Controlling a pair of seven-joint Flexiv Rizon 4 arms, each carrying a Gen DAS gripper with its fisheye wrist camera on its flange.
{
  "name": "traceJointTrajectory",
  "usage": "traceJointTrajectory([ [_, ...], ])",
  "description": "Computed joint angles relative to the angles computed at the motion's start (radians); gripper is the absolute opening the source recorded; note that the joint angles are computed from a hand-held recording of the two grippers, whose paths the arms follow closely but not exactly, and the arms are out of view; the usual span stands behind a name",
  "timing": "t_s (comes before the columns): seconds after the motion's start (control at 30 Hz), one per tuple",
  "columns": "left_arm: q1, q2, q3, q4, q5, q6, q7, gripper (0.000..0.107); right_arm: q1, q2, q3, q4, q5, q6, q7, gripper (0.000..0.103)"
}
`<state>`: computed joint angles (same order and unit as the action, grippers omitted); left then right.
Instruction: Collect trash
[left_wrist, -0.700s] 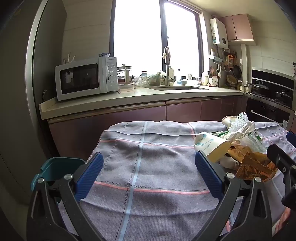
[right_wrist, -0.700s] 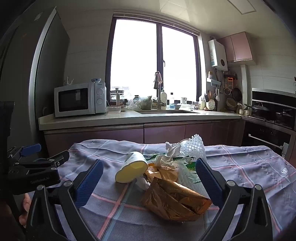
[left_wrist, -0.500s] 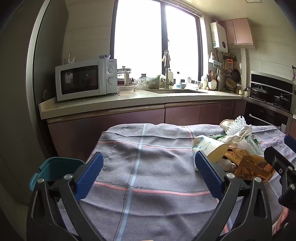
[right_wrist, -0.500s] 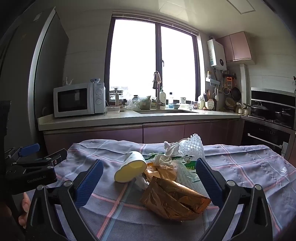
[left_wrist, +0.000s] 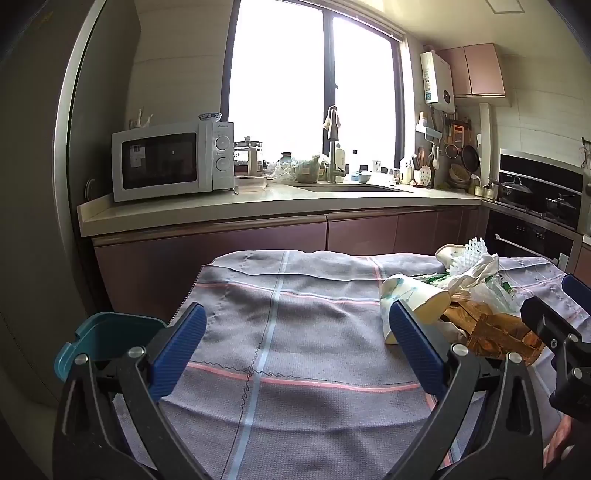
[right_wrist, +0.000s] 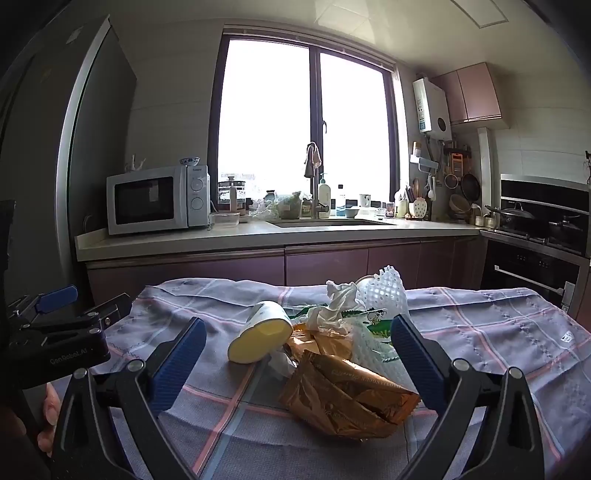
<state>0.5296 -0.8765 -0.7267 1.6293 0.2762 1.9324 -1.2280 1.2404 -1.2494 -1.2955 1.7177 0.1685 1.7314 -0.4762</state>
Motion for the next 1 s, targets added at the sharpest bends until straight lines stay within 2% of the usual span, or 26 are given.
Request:
traceJointTrajectory([
  [0.5,0.002,-0.005,0.003,0.003,0.034,0.038,-0.024,0.098,-0.003,0.002,0.007,-0.001,0.010,0.011,-0.007,0.097],
  [1.0,0.005,-0.006,0.006,-0.003,0.066,0.038,-0.052,0.098,-0.008,0.002,0.011,-0.005,0.014,0.012,-0.009,0.097],
])
